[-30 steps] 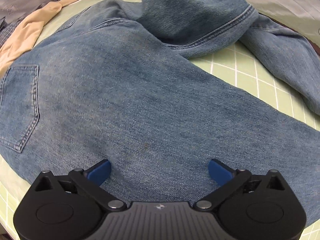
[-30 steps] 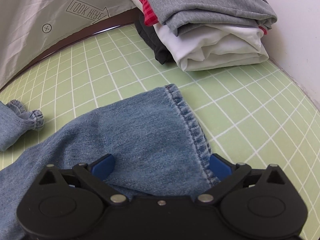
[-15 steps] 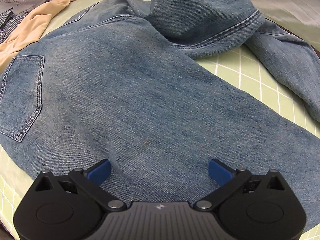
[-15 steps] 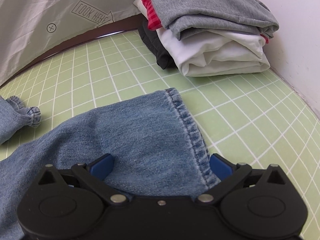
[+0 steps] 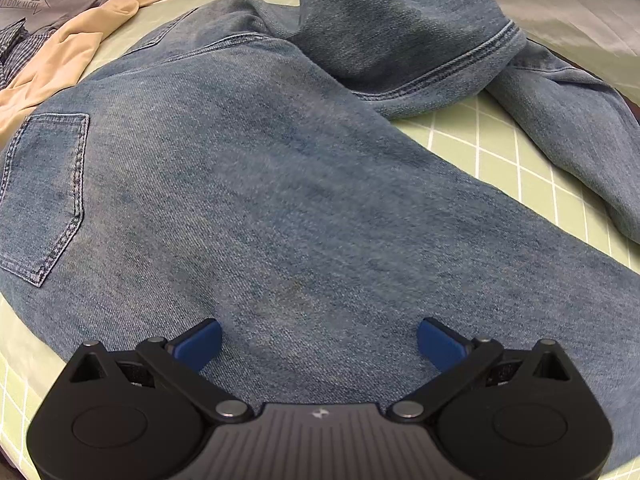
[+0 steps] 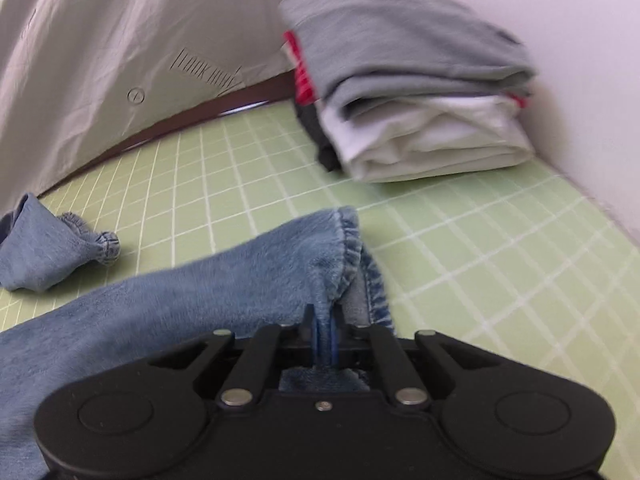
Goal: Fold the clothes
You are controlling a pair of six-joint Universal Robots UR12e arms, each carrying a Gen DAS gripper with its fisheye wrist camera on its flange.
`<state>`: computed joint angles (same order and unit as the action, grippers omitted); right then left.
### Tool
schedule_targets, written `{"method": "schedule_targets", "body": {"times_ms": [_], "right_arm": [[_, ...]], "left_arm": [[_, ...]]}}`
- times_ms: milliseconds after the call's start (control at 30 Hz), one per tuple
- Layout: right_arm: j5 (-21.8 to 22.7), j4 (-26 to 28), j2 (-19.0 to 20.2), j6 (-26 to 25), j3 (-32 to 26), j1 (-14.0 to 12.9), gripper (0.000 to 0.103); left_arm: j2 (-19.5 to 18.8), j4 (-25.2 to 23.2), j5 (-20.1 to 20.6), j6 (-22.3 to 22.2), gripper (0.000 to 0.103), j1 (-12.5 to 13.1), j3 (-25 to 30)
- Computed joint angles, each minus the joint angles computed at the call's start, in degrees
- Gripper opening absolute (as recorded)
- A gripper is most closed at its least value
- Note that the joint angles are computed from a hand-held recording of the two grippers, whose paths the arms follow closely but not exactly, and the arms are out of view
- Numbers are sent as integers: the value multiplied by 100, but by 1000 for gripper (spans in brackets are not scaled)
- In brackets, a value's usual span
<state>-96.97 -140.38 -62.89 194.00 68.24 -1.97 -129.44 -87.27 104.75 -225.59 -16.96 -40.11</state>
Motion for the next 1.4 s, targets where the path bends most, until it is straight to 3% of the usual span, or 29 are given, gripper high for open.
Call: {"method": "schedule_targets", "body": {"times_ms": [133,333,367,400,433,467,500,567,633,700,767,900,1067,1167,1233,1267,1333,1400], "right_arm": [[190,-280,-360,332,189,-77,6],[242,-1148,-468,-107,40,30,7],[95,-1218,-377,-112,-20,52,12],[-129,-1048,-256,-168,-128,69,36],[-489,-638,-113,-325,-287,102,48],[-793,-194,23,-383,-459,126,51],[-858,9,18,-201,-453,103,41],[-889,291,-7,223,-379,43,44],[-523,192,-212,970,-30,-84,46],[-479,372,-340,1116,174,-103,46],[-511,556,-401,911,299,-73,46],[-464,818,-501,682,523,-32,36],[-260,661,-557,1357,670,-39,40],[-64,416,-595,1920,793,-83,49],[-111,199,-546,1974,806,-70,50],[-166,188,-506,1872,767,-56,47],[-234,136,-436,1592,702,-47,20],[-171,-70,-452,1573,729,-91,11]], "left_arm": [[-1,37,-57,173,103,4,3],[9,141,-66,345,103,-9,-31],[6,152,-53,344,103,-10,-29],[3,162,-40,343,103,-12,-26],[-5,163,-37,350,103,-11,-14],[-15,157,-47,365,103,-7,2],[-18,164,-55,384,103,-4,5],[7,258,-28,427,103,-11,-60],[26,366,50,416,103,-30,-123],[-2,345,78,376,103,-35,-76],[-43,286,86,333,103,-35,3],[-125,173,86,279,103,-31,159],[-198,118,101,249,103,-30,284],[1,343,159,211,103,-67,-101],[85,470,191,207,103,-81,-280],[219,608,204,197,103,-98,-542],[293,705,200,230,103,-102,-686],[340,753,96,338,103,-77,-752]]}}
